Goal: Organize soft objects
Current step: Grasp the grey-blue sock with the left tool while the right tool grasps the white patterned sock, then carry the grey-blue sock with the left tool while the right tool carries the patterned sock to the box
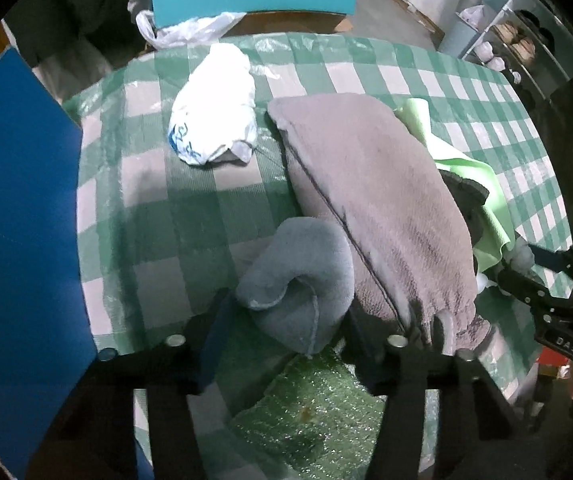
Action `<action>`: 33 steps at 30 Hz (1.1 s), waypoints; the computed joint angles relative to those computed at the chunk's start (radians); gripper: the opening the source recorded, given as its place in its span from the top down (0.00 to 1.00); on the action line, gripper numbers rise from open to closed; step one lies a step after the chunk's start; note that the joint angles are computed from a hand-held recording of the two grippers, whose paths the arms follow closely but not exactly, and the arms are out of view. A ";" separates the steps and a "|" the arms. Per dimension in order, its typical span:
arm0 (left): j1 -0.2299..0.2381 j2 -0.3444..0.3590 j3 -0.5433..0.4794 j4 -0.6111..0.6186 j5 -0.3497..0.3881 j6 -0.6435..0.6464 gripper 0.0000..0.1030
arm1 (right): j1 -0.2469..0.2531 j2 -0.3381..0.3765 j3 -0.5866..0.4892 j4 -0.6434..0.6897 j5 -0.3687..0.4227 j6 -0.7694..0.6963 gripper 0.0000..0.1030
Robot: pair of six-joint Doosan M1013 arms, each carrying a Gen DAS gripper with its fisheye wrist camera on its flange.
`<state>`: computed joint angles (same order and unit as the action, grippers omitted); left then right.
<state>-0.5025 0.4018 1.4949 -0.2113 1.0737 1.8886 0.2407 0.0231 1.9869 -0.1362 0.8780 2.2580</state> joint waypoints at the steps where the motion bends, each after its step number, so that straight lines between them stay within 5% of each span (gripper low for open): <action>1: 0.002 -0.001 0.002 -0.005 -0.004 -0.004 0.58 | -0.003 0.001 0.002 0.011 0.000 -0.008 0.53; 2: 0.004 -0.002 0.004 -0.010 -0.008 -0.012 0.64 | -0.006 0.001 0.005 0.018 -0.003 -0.014 0.60; 9: 0.009 -0.019 0.013 -0.042 -0.037 0.026 0.76 | -0.002 -0.016 0.017 0.012 -0.022 0.000 0.63; 33: 0.030 -0.099 0.046 -0.098 -0.097 0.081 0.81 | 0.016 -0.115 0.009 -0.014 -0.039 0.093 0.64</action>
